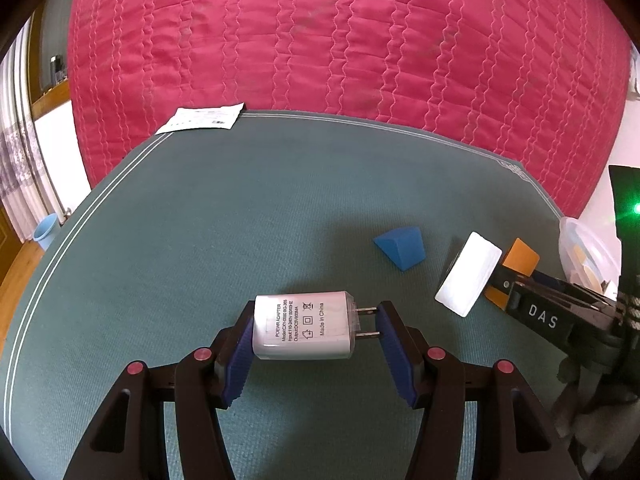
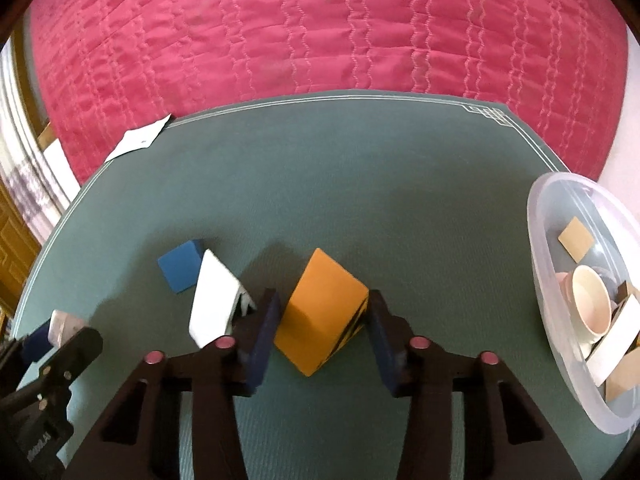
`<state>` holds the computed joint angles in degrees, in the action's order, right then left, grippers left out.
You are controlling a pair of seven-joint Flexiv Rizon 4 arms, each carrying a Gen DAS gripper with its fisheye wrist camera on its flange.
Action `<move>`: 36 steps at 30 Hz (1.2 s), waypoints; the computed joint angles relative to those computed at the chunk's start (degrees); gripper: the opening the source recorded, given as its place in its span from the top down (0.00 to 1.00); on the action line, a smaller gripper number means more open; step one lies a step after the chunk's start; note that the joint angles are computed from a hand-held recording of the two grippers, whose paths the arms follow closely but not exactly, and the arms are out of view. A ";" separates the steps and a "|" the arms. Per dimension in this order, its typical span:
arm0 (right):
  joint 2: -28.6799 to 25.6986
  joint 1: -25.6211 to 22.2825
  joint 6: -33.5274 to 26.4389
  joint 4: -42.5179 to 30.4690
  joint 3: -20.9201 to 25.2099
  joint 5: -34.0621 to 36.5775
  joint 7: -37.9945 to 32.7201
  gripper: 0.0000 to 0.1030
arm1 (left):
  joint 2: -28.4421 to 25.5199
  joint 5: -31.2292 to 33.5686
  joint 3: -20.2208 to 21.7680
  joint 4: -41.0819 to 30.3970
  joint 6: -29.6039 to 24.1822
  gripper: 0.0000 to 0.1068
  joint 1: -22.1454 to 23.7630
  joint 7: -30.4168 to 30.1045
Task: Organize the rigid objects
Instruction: 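Grasp the orange triangular block with the right tool while the left tool holds the charger, then lower the orange block into the clear bowl and open the right tool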
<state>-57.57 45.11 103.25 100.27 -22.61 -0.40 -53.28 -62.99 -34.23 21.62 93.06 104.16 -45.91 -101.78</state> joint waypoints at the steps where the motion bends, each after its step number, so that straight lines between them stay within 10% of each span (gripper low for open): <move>1: 0.05 -0.20 0.19 0.07 0.22 -0.11 -0.18 0.57 | 0.00 0.01 -0.02 0.04 0.02 0.43 0.02 -0.05; 36: 7.70 -1.02 14.28 12.37 1.27 20.66 -12.70 0.57 | -1.45 1.61 3.30 -1.63 -2.19 0.43 -2.54 -2.42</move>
<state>-49.87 44.09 117.53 112.64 -21.34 20.27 -65.98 -64.44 -32.62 24.92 91.43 101.97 -48.44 -104.20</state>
